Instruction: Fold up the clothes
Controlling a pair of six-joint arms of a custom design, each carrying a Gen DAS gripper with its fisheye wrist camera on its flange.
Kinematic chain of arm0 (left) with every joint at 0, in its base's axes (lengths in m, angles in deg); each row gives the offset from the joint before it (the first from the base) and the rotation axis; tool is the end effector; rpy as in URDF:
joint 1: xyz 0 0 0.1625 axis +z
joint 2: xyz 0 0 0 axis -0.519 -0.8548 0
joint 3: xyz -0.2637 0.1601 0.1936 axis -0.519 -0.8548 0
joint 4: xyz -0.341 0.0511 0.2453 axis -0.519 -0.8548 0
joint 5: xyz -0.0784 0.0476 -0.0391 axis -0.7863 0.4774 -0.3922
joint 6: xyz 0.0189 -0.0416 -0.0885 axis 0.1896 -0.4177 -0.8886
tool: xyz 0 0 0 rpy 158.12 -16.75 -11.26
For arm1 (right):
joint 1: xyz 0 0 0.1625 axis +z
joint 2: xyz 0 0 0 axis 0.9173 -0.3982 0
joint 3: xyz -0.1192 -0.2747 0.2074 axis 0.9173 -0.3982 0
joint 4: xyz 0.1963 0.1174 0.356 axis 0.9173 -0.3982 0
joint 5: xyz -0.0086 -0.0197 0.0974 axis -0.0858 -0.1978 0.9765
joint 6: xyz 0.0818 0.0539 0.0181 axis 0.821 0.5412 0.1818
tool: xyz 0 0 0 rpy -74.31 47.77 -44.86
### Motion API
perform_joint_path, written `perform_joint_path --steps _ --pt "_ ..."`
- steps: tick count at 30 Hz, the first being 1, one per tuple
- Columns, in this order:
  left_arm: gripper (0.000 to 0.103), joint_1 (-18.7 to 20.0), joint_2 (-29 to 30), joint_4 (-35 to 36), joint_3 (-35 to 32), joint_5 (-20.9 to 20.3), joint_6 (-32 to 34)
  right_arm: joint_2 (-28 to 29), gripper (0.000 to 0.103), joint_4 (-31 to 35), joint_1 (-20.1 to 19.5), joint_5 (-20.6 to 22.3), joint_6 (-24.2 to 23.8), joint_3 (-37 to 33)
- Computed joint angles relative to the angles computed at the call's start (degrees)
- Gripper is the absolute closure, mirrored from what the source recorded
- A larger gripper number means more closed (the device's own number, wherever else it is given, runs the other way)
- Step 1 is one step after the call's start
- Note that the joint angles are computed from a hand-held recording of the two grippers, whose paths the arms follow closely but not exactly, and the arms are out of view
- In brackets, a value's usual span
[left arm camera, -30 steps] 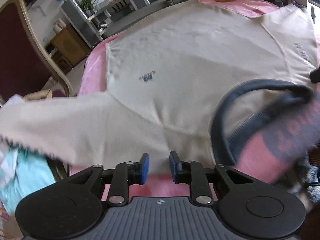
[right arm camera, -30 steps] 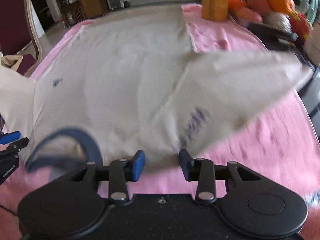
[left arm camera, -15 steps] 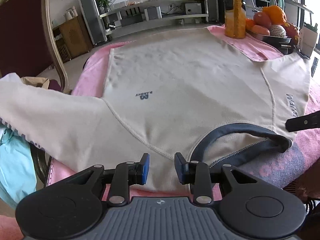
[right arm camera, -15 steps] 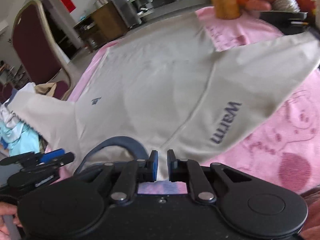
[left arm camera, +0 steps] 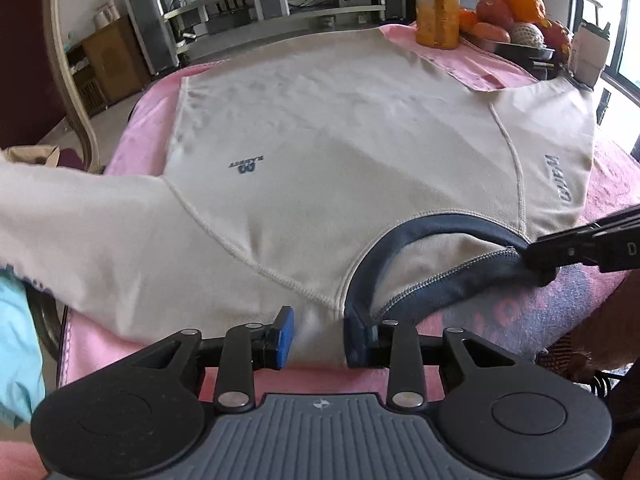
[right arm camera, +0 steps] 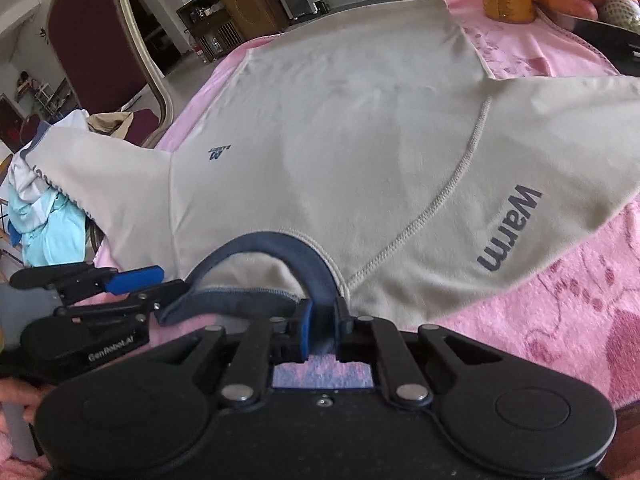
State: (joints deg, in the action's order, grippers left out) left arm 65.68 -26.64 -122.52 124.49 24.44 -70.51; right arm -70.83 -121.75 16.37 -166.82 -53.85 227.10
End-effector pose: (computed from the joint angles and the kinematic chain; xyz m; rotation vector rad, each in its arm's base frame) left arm -0.2934 -0.4393 0.0512 1.1523 2.2285 -0.4520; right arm 0.0559 -0.3626 0.2617 -0.0669 -2.5501 0.9188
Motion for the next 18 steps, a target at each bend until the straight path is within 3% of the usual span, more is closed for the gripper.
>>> perform_joint_path --steps 6,10,15,18 --pt "0.069 -1.55 -1.82 -1.0 0.9 2.26 -0.86 -6.74 0.09 -0.21 -0.67 4.0 2.65 1.97" --pt "0.068 -2.13 -2.38 -2.33 -1.91 0.68 -0.25 -12.03 0.086 -1.05 -0.17 8.1 5.68 0.51" --pt "0.067 -3.73 -0.2 -4.64 -7.63 -0.69 -1.39 -14.07 0.079 -8.41 0.01 10.87 6.58 -3.61" --pt "0.066 -4.82 2.75 -5.23 -10.85 -0.51 -1.04 -13.66 0.078 -11.8 -1.99 11.18 6.17 -6.26"
